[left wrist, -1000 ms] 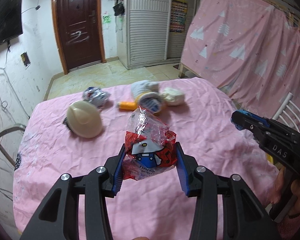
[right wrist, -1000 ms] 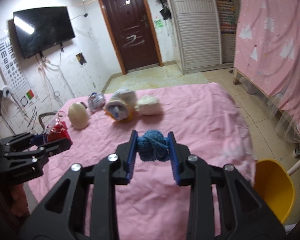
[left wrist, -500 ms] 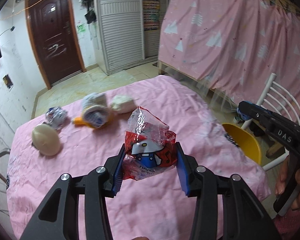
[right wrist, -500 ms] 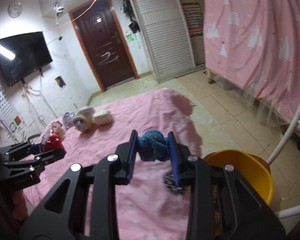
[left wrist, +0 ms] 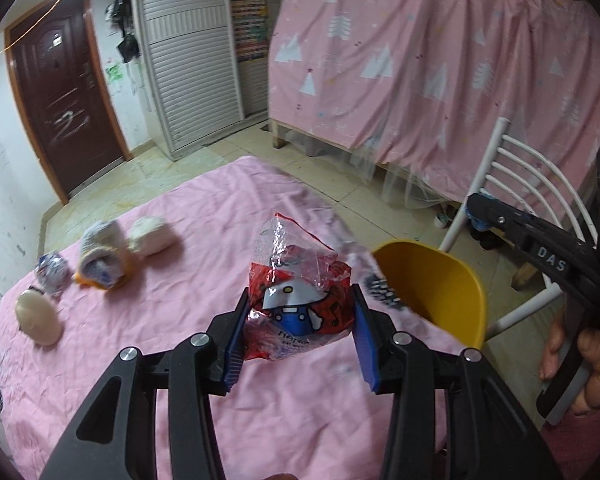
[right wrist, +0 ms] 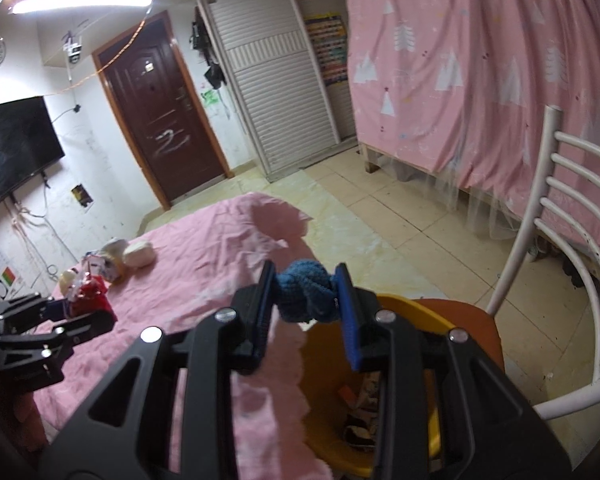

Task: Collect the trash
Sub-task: 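Carry the yarn ball and snack bag to the yellow bucket and release both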

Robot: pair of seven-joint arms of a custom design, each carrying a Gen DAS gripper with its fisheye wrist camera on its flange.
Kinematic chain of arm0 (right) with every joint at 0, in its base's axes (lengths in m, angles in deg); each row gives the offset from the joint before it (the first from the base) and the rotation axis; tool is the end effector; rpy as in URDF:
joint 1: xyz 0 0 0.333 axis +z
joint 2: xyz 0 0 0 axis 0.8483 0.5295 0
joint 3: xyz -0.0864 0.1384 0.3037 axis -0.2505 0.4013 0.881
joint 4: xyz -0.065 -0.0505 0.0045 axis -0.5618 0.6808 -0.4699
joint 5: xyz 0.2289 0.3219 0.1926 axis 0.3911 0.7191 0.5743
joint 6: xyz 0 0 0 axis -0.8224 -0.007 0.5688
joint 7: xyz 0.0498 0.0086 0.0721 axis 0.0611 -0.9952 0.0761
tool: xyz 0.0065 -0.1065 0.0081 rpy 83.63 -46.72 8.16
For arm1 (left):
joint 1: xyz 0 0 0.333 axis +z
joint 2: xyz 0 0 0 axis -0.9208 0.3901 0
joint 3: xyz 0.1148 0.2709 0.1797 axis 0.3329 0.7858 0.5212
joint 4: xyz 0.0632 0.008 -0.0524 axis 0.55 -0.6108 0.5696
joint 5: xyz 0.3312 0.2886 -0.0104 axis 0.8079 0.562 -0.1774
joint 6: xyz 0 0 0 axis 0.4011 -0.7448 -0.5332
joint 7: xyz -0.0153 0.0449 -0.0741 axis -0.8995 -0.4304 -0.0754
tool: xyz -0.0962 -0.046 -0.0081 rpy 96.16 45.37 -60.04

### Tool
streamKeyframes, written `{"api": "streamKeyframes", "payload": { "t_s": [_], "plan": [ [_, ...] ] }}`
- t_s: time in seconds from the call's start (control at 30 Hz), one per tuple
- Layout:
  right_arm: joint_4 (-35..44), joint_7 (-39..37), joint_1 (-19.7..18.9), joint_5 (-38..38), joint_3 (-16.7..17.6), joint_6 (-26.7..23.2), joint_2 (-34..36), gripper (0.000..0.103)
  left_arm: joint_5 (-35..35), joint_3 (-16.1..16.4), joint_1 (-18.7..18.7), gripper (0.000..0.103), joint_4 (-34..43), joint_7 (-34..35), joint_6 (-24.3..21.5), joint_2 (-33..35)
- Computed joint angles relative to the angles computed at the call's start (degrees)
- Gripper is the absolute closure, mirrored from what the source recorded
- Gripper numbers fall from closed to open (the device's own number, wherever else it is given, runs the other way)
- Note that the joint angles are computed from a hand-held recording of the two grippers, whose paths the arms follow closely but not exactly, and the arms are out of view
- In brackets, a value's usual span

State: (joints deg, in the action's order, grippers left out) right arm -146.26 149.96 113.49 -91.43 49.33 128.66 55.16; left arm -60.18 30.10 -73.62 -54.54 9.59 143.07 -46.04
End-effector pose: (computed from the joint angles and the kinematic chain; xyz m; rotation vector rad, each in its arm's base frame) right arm 0.6649 0.3568 0.4515 -1.4582 1.6582 -0.5447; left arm 0.6742 -0.2192 0.4960 -1.4824 2.1165 -0.7756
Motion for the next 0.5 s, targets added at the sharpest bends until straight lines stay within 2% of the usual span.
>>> {"api": "streamKeyframes", "payload": {
  "t_s": [0.27,0.33,0.4,0.47,0.5],
  "plan": [
    [-3.6,0.5,0.2,1.6,-1.4,1.3,-1.1,0.074,-2.8,-2.7,-0.9,0.067,2.7,3.8,0.4,2.5],
    [-4.3,-0.2,-0.8,3.0,-0.4,1.7,-1.4,0.074,-3.0,-3.0,-1.3,0.067,3.6,4.4,0.1,3.2],
    [-4.9,-1.0,-1.5,4.5,0.4,2.0,-1.7,0.068,-3.7,-3.5,-1.6,0.067,4.9,5.2,-0.2,4.3],
    [-5.5,-2.1,-2.6,6.1,1.7,2.7,-2.0,0.055,-4.3,-3.9,-1.9,0.067,6.2,5.5,-0.8,5.3],
    [-5.8,-2.4,-2.4,6.8,1.4,3.1,-2.0,0.054,-4.8,-4.3,-1.9,0.067,7.0,6.0,-1.2,6.0]
  ]
}}
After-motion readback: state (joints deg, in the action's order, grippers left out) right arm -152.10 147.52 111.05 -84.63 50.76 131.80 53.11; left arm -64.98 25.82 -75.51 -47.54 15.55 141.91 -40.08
